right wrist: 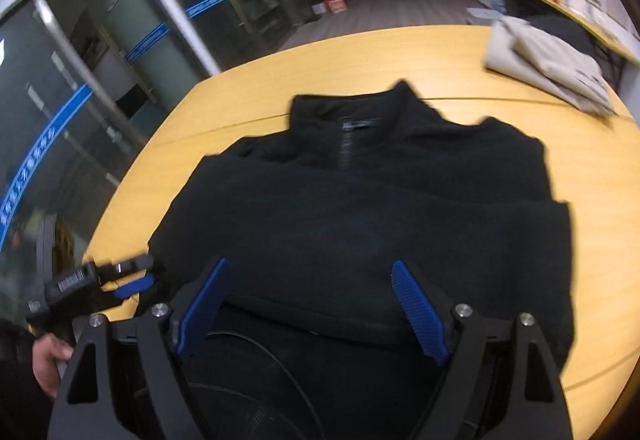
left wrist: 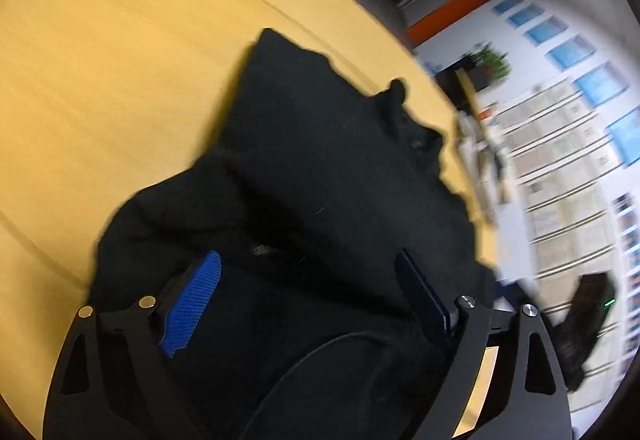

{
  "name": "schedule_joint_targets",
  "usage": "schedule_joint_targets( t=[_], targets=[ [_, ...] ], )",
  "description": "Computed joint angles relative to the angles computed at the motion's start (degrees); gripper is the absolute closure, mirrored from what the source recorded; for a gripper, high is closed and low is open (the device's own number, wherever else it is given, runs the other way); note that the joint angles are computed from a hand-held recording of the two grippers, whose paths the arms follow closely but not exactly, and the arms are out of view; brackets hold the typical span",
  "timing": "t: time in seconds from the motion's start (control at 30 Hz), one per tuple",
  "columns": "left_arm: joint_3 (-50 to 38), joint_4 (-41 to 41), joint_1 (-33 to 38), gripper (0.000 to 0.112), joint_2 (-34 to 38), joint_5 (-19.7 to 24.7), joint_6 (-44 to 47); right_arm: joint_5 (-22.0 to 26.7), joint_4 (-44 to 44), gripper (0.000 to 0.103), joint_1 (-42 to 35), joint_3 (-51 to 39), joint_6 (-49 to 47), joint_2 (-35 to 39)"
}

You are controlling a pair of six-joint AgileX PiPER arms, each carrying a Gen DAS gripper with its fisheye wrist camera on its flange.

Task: Fold clothes

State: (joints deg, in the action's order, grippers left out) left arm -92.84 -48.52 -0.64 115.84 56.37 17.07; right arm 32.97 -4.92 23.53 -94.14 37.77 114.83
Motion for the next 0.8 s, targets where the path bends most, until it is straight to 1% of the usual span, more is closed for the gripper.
schedule_joint_targets(
  t=[0.1,0.2,0.27,0.3,0.47,0.53,0.63,0.67,0.77,0.8],
  targets=[
    [-2.37,-6.86,0.49,0.022,3.28,2.56,2.34,2.22,1.68,0.016,1.22,-6.18,-3.59,4.95],
    [-5.44,-8.06,0.1,0.022,7.77,4.68,-0.77,5.27,3.0,0.017,1.7,-12.44,-5.56,10.31],
    [-5.44,-10.56,0.54,0.022,9.59,6.02,-0.79,6.99,3.81,0.017,1.49,-15.53,-5.62,13.32],
    [-4.94,-11.75,0.64,0.022,9.59,5.65,0.23,7.79,4.12,0.017,1.39,-16.96,-5.58,14.69],
    [-3.08,-17.28,1.46,0.022,9.25,3.83,4.76,7.39,4.13,0.017,1.42,-15.96,-5.8,15.38],
    [-3.54,-19.5,1.66,0.022,9.67,3.82,6.82,7.69,3.97,0.017,1.52,-15.67,-5.93,15.4],
    [-6.51,-18.19,0.89,0.022,12.08,4.01,5.96,7.06,4.61,0.017,1.21,-13.93,-6.06,14.91],
    [-6.95,-18.5,0.99,0.022,12.82,4.42,5.87,6.91,4.68,0.017,1.15,-13.46,-6.02,14.78],
    [-6.62,-20.89,1.06,0.021,13.68,3.87,7.0,6.83,4.07,0.017,1.45,-13.14,-5.93,14.89],
    [-6.28,-21.63,1.08,0.023,13.75,3.56,7.31,6.99,3.76,0.017,1.57,-13.29,-5.95,15.15]
  ],
)
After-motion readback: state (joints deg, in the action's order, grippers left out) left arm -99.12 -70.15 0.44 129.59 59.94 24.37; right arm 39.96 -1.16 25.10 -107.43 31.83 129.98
